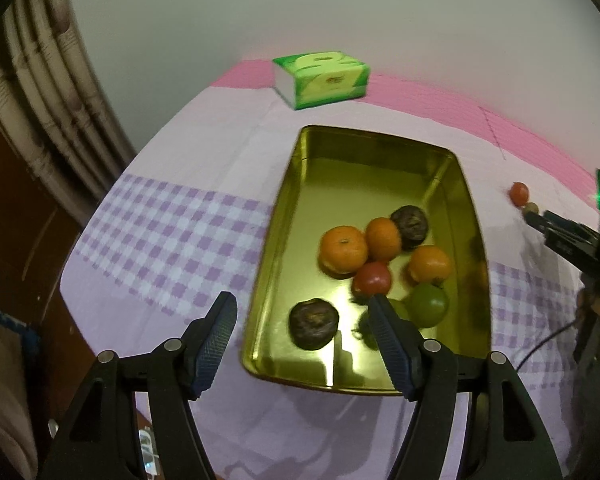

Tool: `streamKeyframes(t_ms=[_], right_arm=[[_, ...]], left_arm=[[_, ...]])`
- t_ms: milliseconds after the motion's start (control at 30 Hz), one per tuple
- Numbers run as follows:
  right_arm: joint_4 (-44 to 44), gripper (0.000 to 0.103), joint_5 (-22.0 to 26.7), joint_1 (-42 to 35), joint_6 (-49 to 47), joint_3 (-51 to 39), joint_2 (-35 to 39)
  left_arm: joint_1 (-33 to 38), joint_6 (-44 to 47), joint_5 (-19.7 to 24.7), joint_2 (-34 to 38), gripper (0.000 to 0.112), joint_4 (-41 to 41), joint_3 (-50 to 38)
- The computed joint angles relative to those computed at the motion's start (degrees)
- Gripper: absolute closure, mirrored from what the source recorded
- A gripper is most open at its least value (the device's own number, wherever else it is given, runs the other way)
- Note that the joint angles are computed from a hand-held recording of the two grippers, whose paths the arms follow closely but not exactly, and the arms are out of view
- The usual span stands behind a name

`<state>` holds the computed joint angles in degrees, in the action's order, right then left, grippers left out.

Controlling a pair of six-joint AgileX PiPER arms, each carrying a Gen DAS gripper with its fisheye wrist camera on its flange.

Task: Organize fruits
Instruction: 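Move the right tool to the brown kiwi and grasp it, then grasp the last red tomato with the left tool while the right tool holds the kiwi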

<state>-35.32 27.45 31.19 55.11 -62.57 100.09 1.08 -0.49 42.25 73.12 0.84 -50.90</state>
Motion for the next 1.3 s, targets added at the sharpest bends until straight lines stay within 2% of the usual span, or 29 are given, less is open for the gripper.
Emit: streamKeyframes(t_ms=[233, 333, 433, 567, 633, 733, 867, 1100, 1200, 1233, 1267, 1300], right_arm=[[-5.1, 0.062, -1.7, -0.4, 4.8, -0.2, 2.3], [-5.3, 0.078, -3.2, -0.8, 4.1, 1.2, 1.3], [-5.2, 0.078, -4.7, -1.5, 2.8, 4.0, -0.9], [-8.5, 0.078, -6.2, -4.0, 6.7, 10.3, -6.4], [-9.3, 0.078, -6.4, -6.1, 7.7, 13.5, -9.2], [-8.5, 0.078, -7.1, -10.3, 7.1, 18.6, -13.3], [-5.0, 0.078, -10.9, -15.2, 3.8, 23.7, -17.1], [-7.0, 0.078, -9.5, -14.0, 5.4, 22.6, -16.2], [-4.3, 0.077, -11.1, -15.4, 2.6, 23.6, -17.1], [-4.1, 0.077, -11.2, -15.3, 2.6, 23.7, -17.2], [-4.7, 0.077, -11.1, -15.1, 3.4, 23.8, -17.2], [-5.3, 0.077, -10.7, -14.8, 3.9, 23.8, -17.2]], left_arm=[[-11.1, -8.5, 1.5, 3.8, 0.043, 5.2, -4.7], [-16.2, -11.1, 2.6, 7.4, 0.043, 5.4, -8.9], [-21.5, -13.2, 3.2, 12.2, 0.043, 4.9, -14.1], [-28.0, -16.4, 2.7, 20.4, 0.043, 6.5, -22.2], [-29.7, -16.1, 2.4, 24.7, 0.043, 4.9, -26.6], [-31.1, -15.6, 4.1, 31.8, 0.043, 1.4, -34.8], [-32.9, -17.1, 5.5, 39.9, 0.043, 1.1, -44.2], [-33.1, -19.2, 11.8, 51.8, 0.044, 2.9, -58.2], [-32.8, -18.5, 12.6, 54.5, 0.053, 2.5, -61.1], [-32.9, -18.3, 13.0, 55.0, 0.063, 2.5, -61.7], [-32.8, -16.9, 13.0, 55.1, 0.078, 1.2, -61.6], [-32.8, -16.4, 13.1, 55.3, 0.081, 0.8, -61.9]])
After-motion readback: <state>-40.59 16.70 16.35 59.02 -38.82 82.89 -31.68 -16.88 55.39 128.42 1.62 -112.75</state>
